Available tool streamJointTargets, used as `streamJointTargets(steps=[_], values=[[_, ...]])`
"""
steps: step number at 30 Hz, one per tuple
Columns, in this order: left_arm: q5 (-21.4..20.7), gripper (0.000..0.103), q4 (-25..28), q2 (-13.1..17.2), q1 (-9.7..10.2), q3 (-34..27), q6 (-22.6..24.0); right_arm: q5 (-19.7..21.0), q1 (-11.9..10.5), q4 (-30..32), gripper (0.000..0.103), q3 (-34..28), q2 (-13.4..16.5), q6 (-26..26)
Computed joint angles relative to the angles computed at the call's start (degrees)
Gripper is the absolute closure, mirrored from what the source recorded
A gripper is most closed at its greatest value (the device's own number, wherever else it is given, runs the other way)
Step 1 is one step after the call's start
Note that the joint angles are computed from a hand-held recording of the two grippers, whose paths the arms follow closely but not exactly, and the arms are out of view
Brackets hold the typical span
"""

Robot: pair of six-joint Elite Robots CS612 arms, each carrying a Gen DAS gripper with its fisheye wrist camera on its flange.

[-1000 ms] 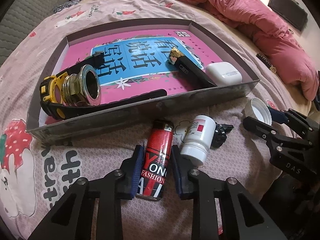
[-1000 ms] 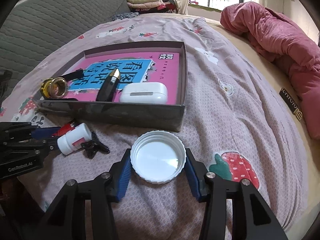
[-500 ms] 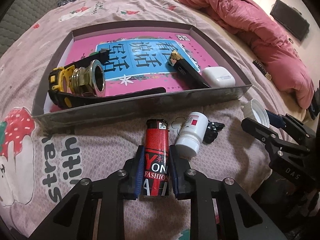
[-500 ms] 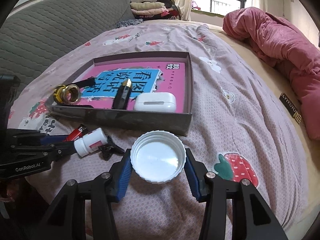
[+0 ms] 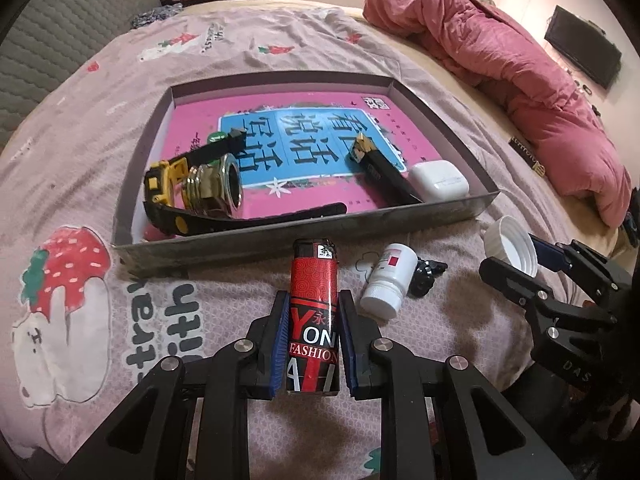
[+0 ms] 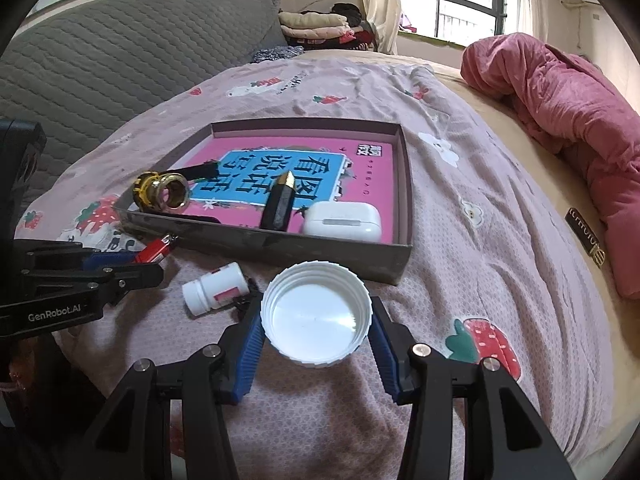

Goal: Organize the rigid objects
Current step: 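Close right gripper on the bottle cap while left gripper closes on the red can, then lift and carry the red can over the tray while right gripper carries the cap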

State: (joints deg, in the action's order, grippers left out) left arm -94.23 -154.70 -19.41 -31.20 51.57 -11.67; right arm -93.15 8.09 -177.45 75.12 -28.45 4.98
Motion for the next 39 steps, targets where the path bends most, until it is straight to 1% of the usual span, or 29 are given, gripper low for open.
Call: streamJointTargets(steps=[8, 16, 21, 32, 35, 39], values=[[0.36, 0.08, -2.11, -1.0, -0.19, 1.48, 0.11, 0.61, 0.41, -0.83, 0.054, 0.28, -0.42, -0.76], [0.84, 0.08, -4.18, -1.81, -0.29, 2.5, -0.8, 1.98, 0.84, -2.61, 0.054, 0.28, -0.87, -0.73], [1.45, 0.08, -5.55, -2.01, -0.37, 2.4, -1.1, 1.92, 0.97, -2.97, 0.054, -0.34, -0.84, -0.57], [2.42, 0.08, -4.59, -0.4, -0.42, -2.06, -2.23, 0.23, 0.51, -3.24, 0.054, -3.6, -0.11, 1.02], [2.67, 0.08, -4.18, 0.19, -0.37, -3.46, -2.56, -1.17, 0.64, -2.91, 0.054, -4.49, 0.23, 0.68], [3.06, 0.08, -3.08, 1.24, -0.24, -5.73, -3.36, -1.2, 0.49, -2.57, 0.054, -5.58, 0.75, 0.8]])
